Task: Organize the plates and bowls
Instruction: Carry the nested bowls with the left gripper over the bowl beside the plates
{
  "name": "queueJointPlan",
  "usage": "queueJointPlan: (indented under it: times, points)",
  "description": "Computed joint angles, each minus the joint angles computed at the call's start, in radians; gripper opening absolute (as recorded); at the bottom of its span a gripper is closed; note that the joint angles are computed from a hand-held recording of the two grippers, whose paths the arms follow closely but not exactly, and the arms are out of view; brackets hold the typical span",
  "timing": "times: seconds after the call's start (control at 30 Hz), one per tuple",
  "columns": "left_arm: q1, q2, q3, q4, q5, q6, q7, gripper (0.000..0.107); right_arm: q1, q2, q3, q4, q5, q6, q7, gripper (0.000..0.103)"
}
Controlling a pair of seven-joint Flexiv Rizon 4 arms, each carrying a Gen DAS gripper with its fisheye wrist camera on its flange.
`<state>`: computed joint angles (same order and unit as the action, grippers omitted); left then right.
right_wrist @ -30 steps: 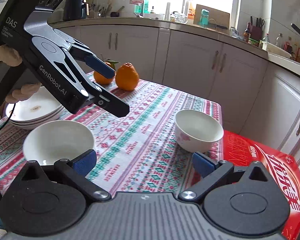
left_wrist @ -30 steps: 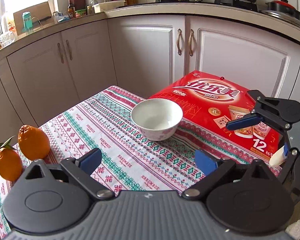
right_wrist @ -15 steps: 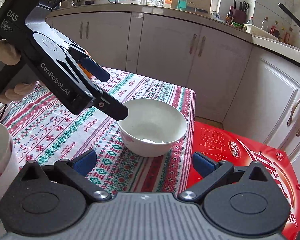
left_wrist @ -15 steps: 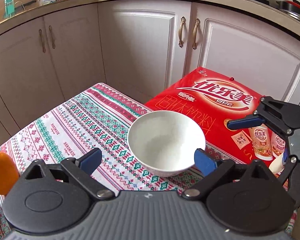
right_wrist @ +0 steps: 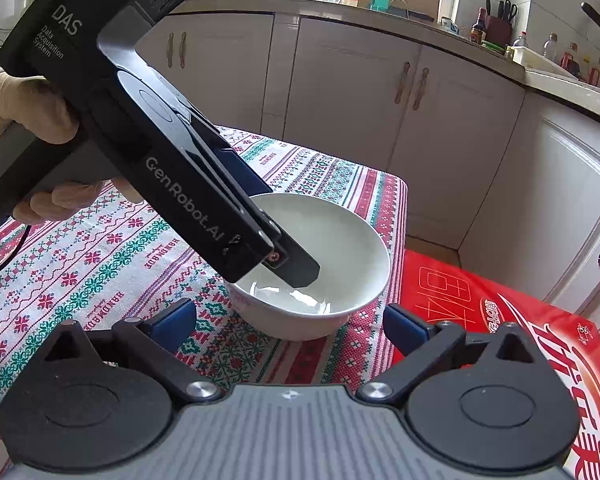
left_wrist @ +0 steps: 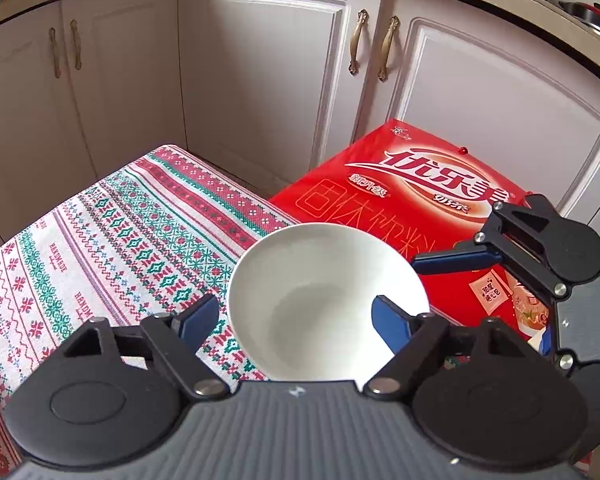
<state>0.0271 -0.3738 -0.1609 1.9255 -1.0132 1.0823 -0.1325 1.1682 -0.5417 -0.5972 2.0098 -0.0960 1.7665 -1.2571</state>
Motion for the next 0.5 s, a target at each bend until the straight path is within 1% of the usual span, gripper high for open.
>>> queueJointPlan:
  times: [0.13,0.2,0.27,0.37,0.5]
  points:
    - [0.001,-0.009,-0.001,-0.015,0.007,-0.015,-0.012,0.077,-0.023,-0.007,0.019,-0.018,-0.006,-0.003,-0.001,0.098]
    - [0.001,-0.014,0.0,-0.021,0.014,-0.018,-0.019,0.074,-0.037,-0.007,0.032,-0.023,-0.012,-0.006,-0.002,0.095]
    - [0.001,-0.018,0.0,-0.025,0.022,-0.017,-0.024,0.073,-0.044,-0.01,0.037,-0.028,-0.02,-0.011,-0.001,0.093]
    - [0.004,-0.022,-0.002,-0.03,0.032,-0.023,-0.03,0.073,-0.032,-0.016,0.019,-0.028,-0.022,-0.011,0.008,0.09]
    - [0.008,-0.026,-0.004,-0.034,0.038,-0.027,-0.03,0.072,-0.061,-0.011,0.048,-0.03,-0.025,-0.002,0.007,0.087]
